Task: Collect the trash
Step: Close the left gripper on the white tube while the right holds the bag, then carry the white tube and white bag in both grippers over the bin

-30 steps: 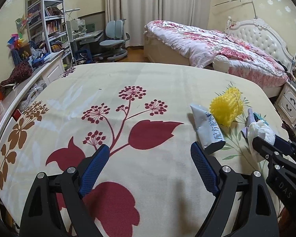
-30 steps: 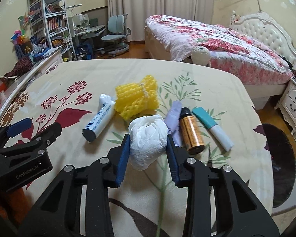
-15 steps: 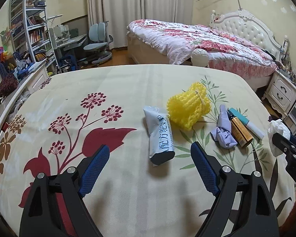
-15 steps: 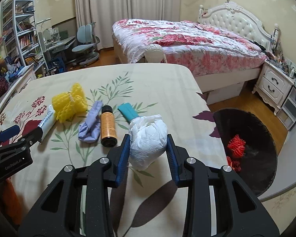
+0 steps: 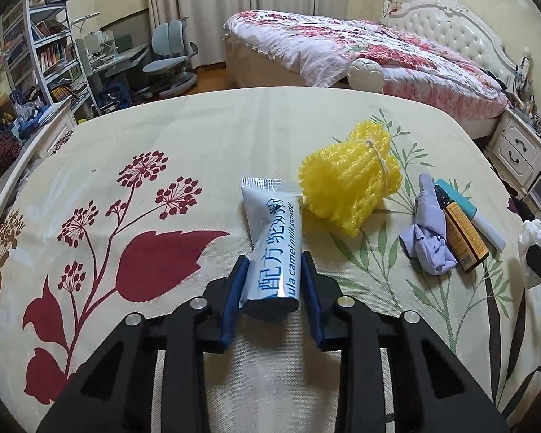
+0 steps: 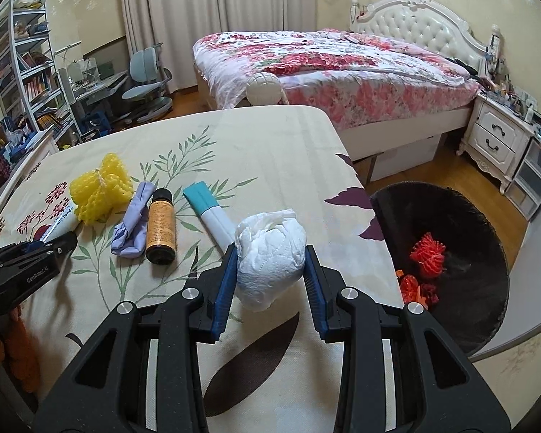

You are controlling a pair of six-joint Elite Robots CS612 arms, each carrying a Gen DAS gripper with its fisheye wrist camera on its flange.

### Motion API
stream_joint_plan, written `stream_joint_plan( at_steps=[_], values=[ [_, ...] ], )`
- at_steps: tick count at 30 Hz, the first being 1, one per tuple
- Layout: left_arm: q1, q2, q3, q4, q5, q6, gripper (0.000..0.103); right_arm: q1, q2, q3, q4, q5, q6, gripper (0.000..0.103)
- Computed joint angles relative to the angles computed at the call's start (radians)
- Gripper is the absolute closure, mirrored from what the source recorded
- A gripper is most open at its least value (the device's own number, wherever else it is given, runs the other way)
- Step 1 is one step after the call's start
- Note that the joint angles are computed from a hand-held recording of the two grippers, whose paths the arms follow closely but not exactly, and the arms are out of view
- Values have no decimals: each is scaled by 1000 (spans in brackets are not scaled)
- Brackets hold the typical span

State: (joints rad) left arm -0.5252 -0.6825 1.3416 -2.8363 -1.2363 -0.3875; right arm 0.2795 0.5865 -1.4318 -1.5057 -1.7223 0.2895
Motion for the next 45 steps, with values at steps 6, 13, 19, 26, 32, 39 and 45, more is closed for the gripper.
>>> stream_joint_plan(
  at_steps=[6, 13, 19, 26, 32, 39, 45],
  values=[
    [3, -9, 22, -32, -23, 4, 79, 1, 2, -4, 6, -3, 2, 68],
    [0, -37, 76, -76, -10, -14, 81, 2, 4, -9, 8, -6, -4, 68],
    [-10, -60, 111, -130, 3, -7, 81, 5, 6, -20, 13, -12, -9, 68],
    [-27, -74, 128, -196, -2, 29, 81, 6, 13, -48, 21, -34, -11, 68],
    [-44, -74, 124, -235, -29, 65, 81, -1, 22, -80, 33, -67, 0, 68],
    [-69, -54, 86, -253, -73, 123, 81, -16, 33, -114, 54, -116, 18, 68],
    [-93, -25, 34, -247, -112, 166, 81, -39, 44, -140, 82, -152, 42, 68]
  ],
)
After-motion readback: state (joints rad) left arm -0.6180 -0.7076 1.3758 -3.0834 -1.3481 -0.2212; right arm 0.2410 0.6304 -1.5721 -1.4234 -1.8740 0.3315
